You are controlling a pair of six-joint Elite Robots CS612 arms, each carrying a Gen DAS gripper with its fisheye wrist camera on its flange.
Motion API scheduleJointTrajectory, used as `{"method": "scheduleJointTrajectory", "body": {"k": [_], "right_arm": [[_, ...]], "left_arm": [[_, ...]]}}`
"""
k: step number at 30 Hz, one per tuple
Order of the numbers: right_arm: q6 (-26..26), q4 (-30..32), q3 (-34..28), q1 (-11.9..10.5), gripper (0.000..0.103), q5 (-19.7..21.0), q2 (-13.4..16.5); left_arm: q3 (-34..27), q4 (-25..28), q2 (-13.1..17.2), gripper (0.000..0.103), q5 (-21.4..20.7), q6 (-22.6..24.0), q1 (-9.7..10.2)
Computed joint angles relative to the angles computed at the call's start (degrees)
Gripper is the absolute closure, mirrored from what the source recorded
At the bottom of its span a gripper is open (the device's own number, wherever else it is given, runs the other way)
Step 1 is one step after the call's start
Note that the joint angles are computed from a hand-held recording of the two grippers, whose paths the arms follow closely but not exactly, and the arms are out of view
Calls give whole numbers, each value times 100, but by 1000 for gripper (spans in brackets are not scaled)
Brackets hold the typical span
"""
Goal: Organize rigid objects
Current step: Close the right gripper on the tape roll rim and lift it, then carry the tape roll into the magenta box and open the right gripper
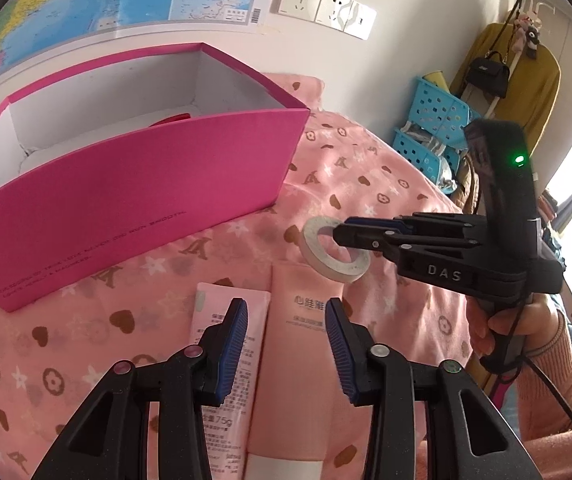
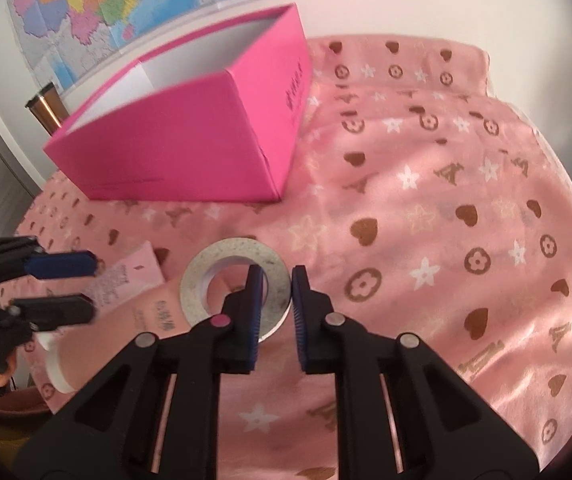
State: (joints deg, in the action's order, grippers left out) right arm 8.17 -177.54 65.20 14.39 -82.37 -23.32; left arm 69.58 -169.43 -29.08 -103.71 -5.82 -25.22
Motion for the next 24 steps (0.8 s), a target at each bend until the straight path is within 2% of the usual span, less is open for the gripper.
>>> {"method": "scheduleJointTrajectory", "body": {"k": [7, 24], "right_arm": [[-116, -261, 34, 97, 87, 71, -46], [-595, -450, -167, 232, 87, 183, -68]], "left_arm": [[-13, -25, -1, 68, -334, -25, 36], [39, -387, -98, 69, -362, -102, 98]]}}
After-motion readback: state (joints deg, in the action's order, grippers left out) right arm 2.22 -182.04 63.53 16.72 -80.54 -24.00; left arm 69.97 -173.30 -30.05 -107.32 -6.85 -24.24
